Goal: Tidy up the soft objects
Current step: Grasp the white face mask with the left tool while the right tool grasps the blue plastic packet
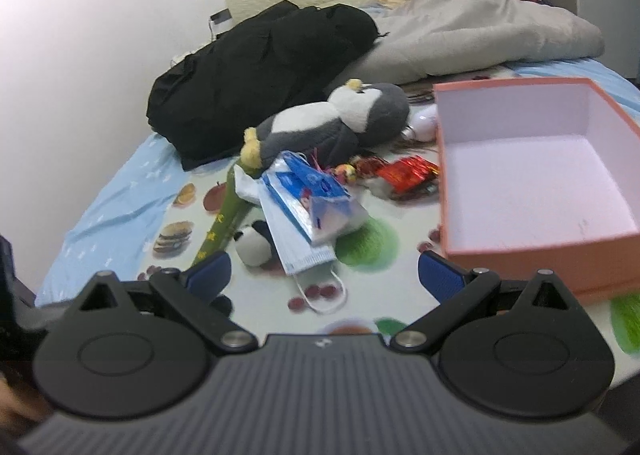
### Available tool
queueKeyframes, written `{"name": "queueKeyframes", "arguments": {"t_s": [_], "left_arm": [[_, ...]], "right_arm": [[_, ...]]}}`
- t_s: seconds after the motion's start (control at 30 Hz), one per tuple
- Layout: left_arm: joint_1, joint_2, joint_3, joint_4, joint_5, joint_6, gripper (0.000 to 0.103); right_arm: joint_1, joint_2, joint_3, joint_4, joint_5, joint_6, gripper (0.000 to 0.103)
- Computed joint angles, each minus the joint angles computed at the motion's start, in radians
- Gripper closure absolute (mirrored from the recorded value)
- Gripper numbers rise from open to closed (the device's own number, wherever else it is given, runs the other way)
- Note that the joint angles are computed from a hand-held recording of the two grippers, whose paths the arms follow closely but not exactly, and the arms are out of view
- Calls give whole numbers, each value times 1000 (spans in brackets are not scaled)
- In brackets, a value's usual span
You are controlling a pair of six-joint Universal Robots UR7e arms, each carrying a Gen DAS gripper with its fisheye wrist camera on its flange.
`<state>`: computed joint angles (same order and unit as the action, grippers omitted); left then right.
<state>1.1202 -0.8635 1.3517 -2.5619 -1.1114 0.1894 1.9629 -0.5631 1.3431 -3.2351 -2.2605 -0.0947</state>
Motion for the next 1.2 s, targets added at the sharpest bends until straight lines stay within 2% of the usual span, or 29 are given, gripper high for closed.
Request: {"name": "queueKeyframes", "arguments": {"t_s": [0.17, 0.3, 0.4, 0.53, 0.8, 0.97, 1.03, 1.13, 1.2], "left_arm": [[41, 84, -113, 35, -31, 3, 1], [68, 150, -204, 53, -61, 29, 1], [92, 193, -273, 84, -138, 37, 1], [108, 246, -345, 115, -171, 47, 2], [136, 317, -442, 180, -236, 14, 15], [149, 355, -495, 180, -280, 43, 22], [152, 372, -523, 182, -292, 54, 27], [157, 396, -572, 221, -319, 51, 36], [153, 408, -590, 245, -305, 63, 47]], "right_arm": [[-42, 48, -97, 70, 81, -8, 3], [-67, 96, -185, 122, 102, -21, 5], [-88, 139, -260, 157, 117, -33, 6], [-110, 202, -367, 181, 120, -55, 6], [-146, 340, -608, 247, 93, -119, 6], [-178, 357, -662, 334, 158, -42, 6], [-186, 369, -691, 366, 177, -38, 6], [-194, 385, -731, 406, 191, -32, 10], [-197, 397, -757, 435, 184, -21, 10]]}}
